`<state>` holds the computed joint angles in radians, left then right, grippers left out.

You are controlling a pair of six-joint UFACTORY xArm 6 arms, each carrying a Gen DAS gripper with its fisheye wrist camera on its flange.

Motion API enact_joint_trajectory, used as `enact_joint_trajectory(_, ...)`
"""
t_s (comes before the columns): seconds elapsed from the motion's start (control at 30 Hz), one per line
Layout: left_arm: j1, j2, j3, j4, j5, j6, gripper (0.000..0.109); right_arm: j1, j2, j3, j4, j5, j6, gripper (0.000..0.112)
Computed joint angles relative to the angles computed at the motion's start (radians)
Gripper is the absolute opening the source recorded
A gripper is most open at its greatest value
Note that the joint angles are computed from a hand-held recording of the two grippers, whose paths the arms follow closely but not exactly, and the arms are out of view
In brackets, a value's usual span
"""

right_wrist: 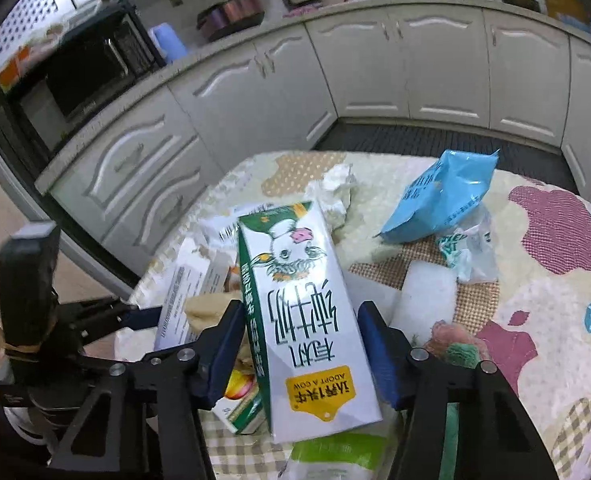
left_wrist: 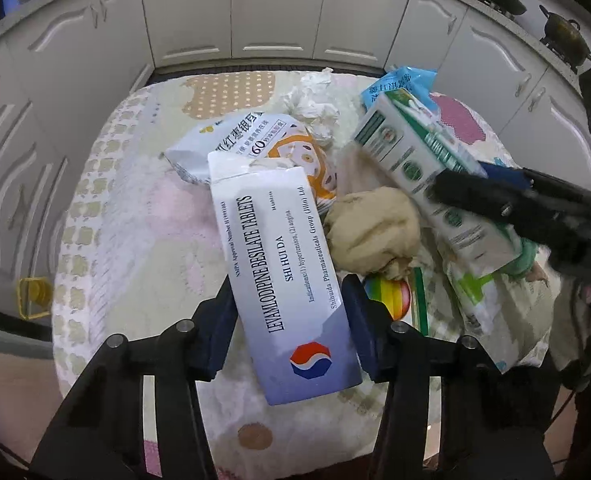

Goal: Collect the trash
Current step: 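Grasp the white medicine box with the left tool while the right tool grasps the milk carton, then carry both items to the beige bin and open both tools to drop them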

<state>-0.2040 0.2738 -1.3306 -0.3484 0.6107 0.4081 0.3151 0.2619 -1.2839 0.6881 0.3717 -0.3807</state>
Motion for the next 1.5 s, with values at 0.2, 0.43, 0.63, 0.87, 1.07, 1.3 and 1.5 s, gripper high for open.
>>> enact_joint_trajectory(0.2,0.010,-0.075,0.044,-0.056,-0.032,0.060,0.046,0.009,-0.099,0.079,0.053,-0.073,-0.038,0.052)
enact_joint_trajectory(0.43,-0.009,-0.136,0.047,-0.169,-0.015,0.158,0.045,-0.005,-0.230,0.195,0.036,-0.134,-0.027,0.052)
enact_joint_trajectory(0.63,-0.071,-0.131,0.005,-0.223,-0.003,0.202,0.044,-0.057,-0.346,0.317,-0.064,-0.181,0.078,0.051)
enact_joint_trajectory(0.87,-0.161,-0.092,-0.073,-0.299,0.019,0.235,0.044,-0.175,-0.491,0.469,-0.274,-0.209,0.287,0.051)
enact_joint_trajectory(1.07,-0.265,0.011,-0.220,-0.308,0.060,0.208,0.044,-0.346,-0.603,0.592,-0.514,-0.184,0.525,0.051)
enact_joint_trajectory(1.3,-0.391,0.212,-0.463,-0.244,0.122,0.111,0.044,-0.520,-0.586,0.654,-0.568,-0.133,0.607,0.051)
enact_joint_trajectory(1.5,-0.464,0.423,-0.712,-0.104,0.191,-0.041,0.044,-0.592,-0.483,0.637,-0.431,-0.141,0.496,0.051)
